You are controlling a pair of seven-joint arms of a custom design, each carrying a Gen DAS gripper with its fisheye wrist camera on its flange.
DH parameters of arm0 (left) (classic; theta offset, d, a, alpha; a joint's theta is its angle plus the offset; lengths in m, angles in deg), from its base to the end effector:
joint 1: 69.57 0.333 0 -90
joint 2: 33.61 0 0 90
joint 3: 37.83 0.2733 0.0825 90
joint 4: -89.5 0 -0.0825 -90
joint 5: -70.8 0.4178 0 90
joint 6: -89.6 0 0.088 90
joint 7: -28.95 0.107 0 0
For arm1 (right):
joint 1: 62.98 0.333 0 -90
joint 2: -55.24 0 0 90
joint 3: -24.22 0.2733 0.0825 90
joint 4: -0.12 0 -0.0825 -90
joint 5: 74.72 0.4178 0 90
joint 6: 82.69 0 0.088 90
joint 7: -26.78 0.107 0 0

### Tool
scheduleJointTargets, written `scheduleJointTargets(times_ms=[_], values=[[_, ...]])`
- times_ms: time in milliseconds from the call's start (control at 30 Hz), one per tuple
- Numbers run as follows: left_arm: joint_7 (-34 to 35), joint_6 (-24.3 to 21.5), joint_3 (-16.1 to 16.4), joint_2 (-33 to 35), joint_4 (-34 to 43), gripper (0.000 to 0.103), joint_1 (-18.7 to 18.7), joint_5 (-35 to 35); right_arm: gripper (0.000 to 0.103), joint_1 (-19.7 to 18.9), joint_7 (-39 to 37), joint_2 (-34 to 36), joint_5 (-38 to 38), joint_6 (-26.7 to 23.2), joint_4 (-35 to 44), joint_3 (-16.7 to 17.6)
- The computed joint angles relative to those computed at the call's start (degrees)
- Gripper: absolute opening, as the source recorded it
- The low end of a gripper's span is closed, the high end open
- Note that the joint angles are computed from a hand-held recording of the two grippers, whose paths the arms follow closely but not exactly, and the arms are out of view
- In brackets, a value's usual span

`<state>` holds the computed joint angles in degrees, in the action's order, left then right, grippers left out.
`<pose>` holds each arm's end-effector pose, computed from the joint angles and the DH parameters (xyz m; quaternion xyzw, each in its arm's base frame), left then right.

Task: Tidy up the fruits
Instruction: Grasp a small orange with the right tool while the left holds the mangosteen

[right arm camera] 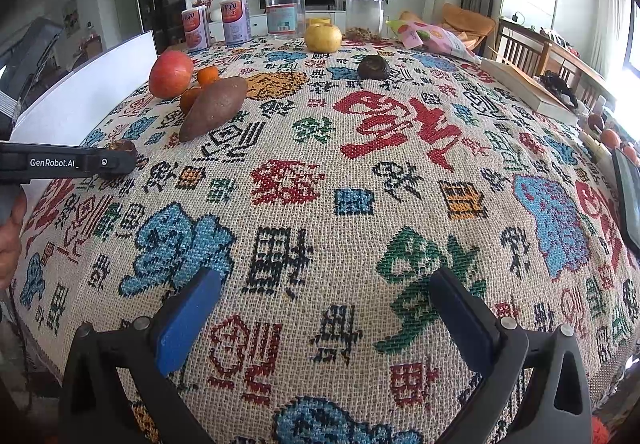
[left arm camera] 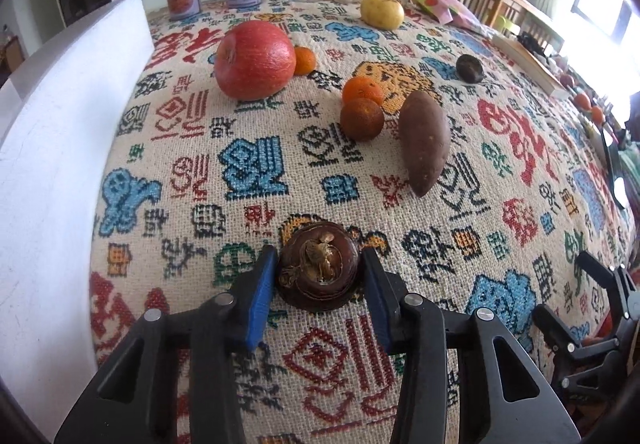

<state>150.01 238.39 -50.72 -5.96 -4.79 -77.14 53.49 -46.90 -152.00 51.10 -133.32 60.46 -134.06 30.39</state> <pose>0.6869 -0.2303 0.3362 -0.4369 0.8559 -0.2651 0.0797 0.5011 0.2105 0.3191 -0.5078 0.7857 -0.3126 0.1650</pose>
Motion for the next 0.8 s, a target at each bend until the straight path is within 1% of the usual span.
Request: scheduleJointTargets(times_ms=[100,233,300,367,467,533,600,633,667,700,767,800], values=[[0.2,1.3,0.1,-1.4,-2.0,0.043,0.8,-0.9,0.103,0.0,0.1,-0.1,0.1,0.2,-0.2,-0.1],[-0.2,0.6,0.1,-1.7,-2.8,0.043,1.9,-2.5,0.103,-0.1,0.3,-0.2,-0.2,0.3,-0.2,0.0],[1.4,2.6,-0.5,-2.2,-4.3,0.043,2.4,-3.5,0.103,-0.1,0.4,-0.2,-0.5,0.4,-0.2,0.0],[2.0,4.0,-0.4,-2.8,-5.4,0.043,2.1,-3.1,0.103,-0.1,0.2,-0.4,-0.1,0.6,-0.4,0.0],[3.6,4.1,-1.1,-3.2,-6.1,0.043,2.9,-4.6,0.103,-0.2,-1.0,-0.7,1.5,0.8,-0.6,-0.1],[4.4,3.7,-1.3,-3.3,-6.1,0.043,3.3,-5.7,0.103,-0.6,-1.5,-1.6,3.2,2.6,-1.2,-0.6],[5.3,3.6,-1.7,-3.5,-6.5,0.043,3.7,-7.0,0.102,-1.9,0.6,-3.2,4.3,7.4,-3.0,-1.5],[5.7,3.6,-1.7,-3.7,-6.7,0.043,3.8,-7.5,0.098,-2.7,1.1,-3.8,5.5,9.6,-3.7,-2.0],[5.8,3.7,-1.7,-3.7,-6.7,0.043,3.8,-7.8,0.094,-3.4,0.1,-4.0,7.8,11.5,-3.9,-2.6],[5.9,3.7,-1.7,-3.7,-6.8,0.043,3.8,-8.1,0.090,-3.9,-2.9,-3.7,11.4,13.1,-3.5,-3.4],[5.9,3.6,-1.6,-3.8,-6.8,0.043,3.7,-8.4,0.071,-4.6,-12.7,-1.8,20.9,15.2,-1.4,-5.2],[6.0,3.4,-1.6,-3.8,-6.7,0.043,3.8,-8.8,0.069,-5.0,-17.6,-0.6,25.2,15.2,0.5,-5.8]])
